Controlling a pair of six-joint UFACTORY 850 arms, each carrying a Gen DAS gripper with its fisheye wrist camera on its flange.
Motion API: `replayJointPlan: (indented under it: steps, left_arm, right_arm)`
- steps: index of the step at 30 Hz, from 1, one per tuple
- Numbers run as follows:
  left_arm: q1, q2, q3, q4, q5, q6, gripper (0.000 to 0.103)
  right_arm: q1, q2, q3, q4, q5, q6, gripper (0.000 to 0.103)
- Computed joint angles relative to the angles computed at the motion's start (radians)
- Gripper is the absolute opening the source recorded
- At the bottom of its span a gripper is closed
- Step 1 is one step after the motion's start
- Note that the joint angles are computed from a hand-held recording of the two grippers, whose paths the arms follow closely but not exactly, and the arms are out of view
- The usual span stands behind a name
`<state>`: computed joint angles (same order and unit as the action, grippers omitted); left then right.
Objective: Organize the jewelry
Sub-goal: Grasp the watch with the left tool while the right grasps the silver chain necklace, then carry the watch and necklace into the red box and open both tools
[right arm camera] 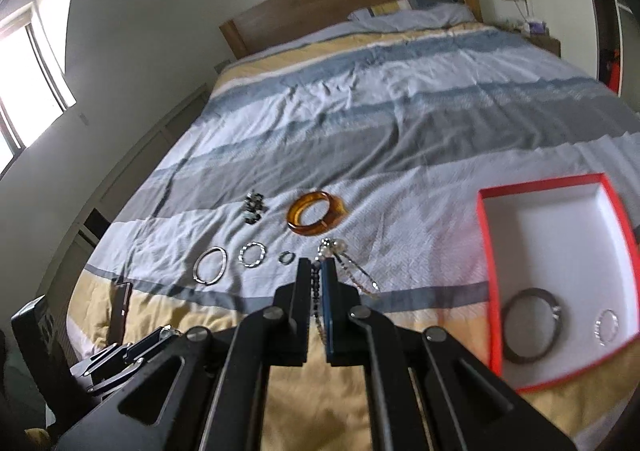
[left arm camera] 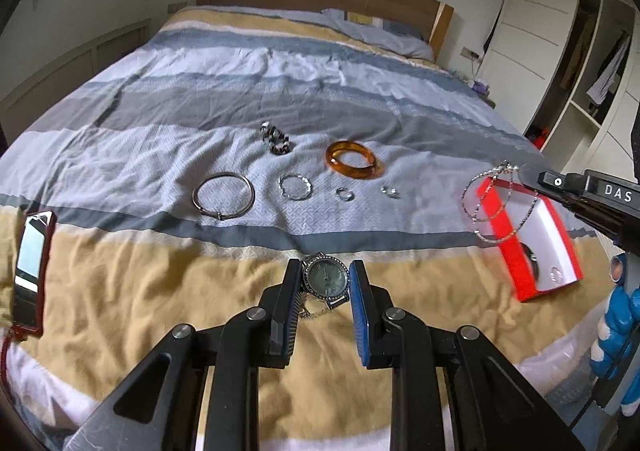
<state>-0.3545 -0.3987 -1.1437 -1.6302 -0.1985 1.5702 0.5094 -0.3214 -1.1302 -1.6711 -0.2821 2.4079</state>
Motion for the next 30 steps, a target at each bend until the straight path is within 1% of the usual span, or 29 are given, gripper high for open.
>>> replayJointPlan:
  steps: [5,10,16,21,24,27,30]
  left_arm:
    - [-0.011,0.074,0.053,-0.068,-0.014,0.083,0.023]
    - [-0.043,0.138,0.089,-0.137,-0.018,0.158,0.023]
    - [-0.096,0.179,0.092,-0.143,-0.021,0.169,0.023]
    - [-0.146,0.174,0.058,-0.086,-0.036,0.102,0.023]
    - [-0.179,0.157,0.025,-0.035,-0.044,0.05,0.023]
    - [-0.212,0.121,-0.025,0.028,-0.049,-0.012,0.023]
    - [-0.241,0.075,-0.08,0.078,-0.059,-0.066,0.023]
  right_arm:
    - [0.042,0.093,0.059,0.032,-0.073,-0.022,0.004]
    - [0.07,0.185,0.125,0.053,-0.138,-0.029,0.004]
    - [0.084,0.292,0.204,0.067,-0.206,-0.031,0.004]
    - [0.075,0.373,0.264,0.084,-0.247,-0.052,0.004]
    - [0.057,0.42,0.304,0.093,-0.258,-0.06,0.004]
    - [0.028,0.456,0.344,0.099,-0.255,-0.057,0.004]
    - [-0.014,0.481,0.378,0.111,-0.234,-0.067,0.004]
